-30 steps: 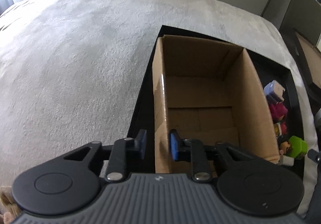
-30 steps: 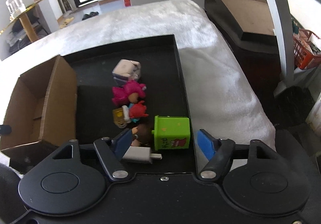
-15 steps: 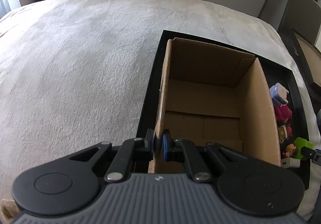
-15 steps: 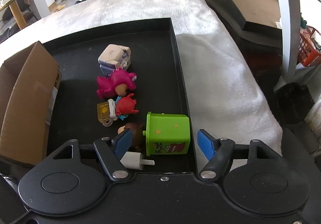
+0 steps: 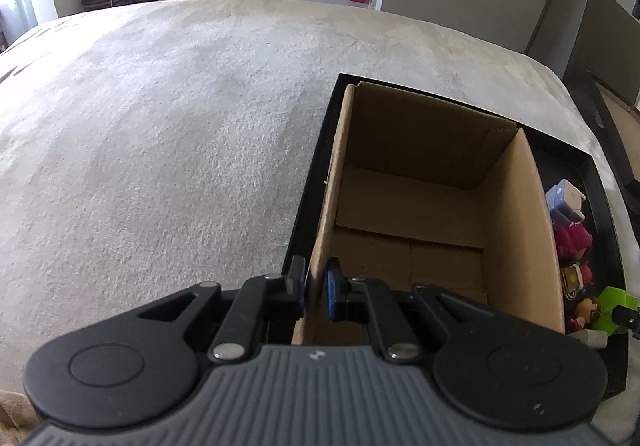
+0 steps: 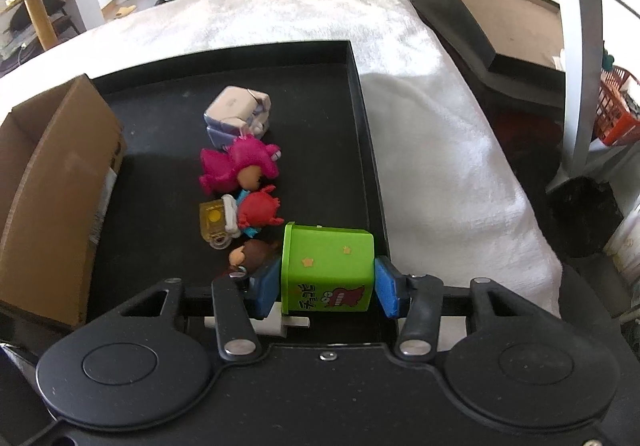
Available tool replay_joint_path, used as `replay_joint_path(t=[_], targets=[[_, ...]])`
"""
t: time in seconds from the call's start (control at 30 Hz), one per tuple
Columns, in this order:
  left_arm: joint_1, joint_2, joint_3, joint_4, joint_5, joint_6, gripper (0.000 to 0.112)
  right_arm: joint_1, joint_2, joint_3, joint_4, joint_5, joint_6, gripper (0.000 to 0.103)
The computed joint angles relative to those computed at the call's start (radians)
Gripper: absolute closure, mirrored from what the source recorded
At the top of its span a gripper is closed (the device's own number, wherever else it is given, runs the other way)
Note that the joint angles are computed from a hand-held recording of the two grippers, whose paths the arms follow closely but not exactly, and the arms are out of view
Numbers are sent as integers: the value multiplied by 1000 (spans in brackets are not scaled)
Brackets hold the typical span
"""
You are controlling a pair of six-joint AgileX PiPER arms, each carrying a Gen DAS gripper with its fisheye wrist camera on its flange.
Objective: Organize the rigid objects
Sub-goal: 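Grasp the green cup with the right gripper and lift it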
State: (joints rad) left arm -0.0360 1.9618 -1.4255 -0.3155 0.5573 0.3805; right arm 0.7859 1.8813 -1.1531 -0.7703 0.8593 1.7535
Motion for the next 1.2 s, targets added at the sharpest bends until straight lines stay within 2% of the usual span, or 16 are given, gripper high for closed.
replay_joint_path(t=[0.6,0.93,1.2], targets=[[-60,-24,49,239,-90,-200,103,91,-18,-113,-18,144,-56,55],[-114,-34,81,478,-127,-377,101,98,24,-230,-26,183,-153,55],[-113,-33,88,490,-134,-392,101,96,88,-390,-33,208,-290,55]])
